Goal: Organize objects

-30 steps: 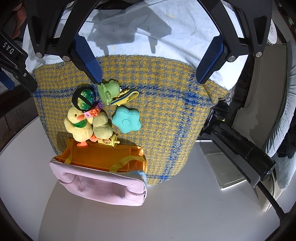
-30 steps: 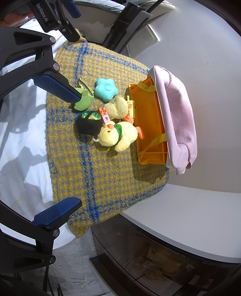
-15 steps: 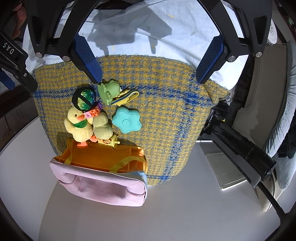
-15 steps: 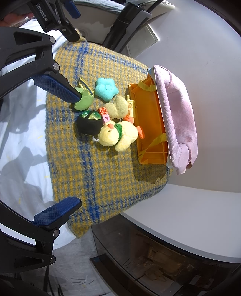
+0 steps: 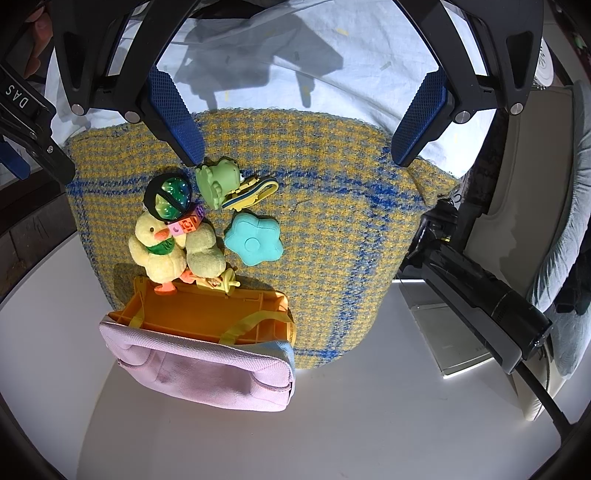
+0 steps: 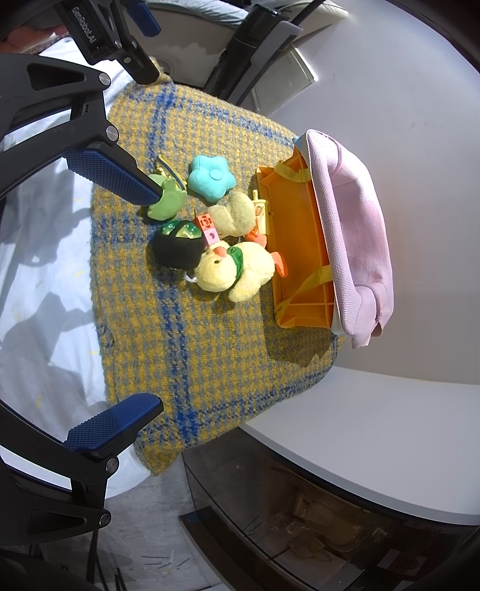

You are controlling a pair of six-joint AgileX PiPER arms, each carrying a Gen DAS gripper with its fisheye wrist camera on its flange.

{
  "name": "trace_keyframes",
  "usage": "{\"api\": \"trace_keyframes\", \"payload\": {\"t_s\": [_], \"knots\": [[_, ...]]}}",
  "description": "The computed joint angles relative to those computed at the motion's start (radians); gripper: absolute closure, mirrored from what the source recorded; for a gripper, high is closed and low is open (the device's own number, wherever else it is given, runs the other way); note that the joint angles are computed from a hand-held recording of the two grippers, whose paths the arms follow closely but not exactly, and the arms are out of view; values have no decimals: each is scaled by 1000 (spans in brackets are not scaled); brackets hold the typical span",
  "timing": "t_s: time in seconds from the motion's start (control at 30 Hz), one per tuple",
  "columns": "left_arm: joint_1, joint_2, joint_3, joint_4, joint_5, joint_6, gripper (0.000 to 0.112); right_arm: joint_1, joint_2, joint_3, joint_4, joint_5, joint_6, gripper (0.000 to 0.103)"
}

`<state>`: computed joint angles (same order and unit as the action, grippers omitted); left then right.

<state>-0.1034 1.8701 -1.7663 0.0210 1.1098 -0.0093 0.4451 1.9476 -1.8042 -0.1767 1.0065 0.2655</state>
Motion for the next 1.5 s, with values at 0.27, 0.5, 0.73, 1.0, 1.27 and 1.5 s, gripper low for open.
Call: {"api": "trace_keyframes", "payload": {"t_s": [0.27,0.5,0.73,1.0,1.27,1.5], "knots": [[-9,5,-1,12,-1,-34,9,-2,-1,12,-1,-12,-1,1],[-23,37,18,-7,-53,-9,9,-15,32,21,-1,-49,-4,1],[-31,98,11,-52,-107,44,9,-36,65,48,25,-111,-27,1],[-47,203,-43,-49,-134,36,9,-46,107,48,10,-158,-30,1],[-62,253,-38,-87,-168,49,11,-63,137,51,13,-178,-32,1],[-101,325,-73,-93,-150,39,39,-81,144,74,8,-194,-42,1]]}}
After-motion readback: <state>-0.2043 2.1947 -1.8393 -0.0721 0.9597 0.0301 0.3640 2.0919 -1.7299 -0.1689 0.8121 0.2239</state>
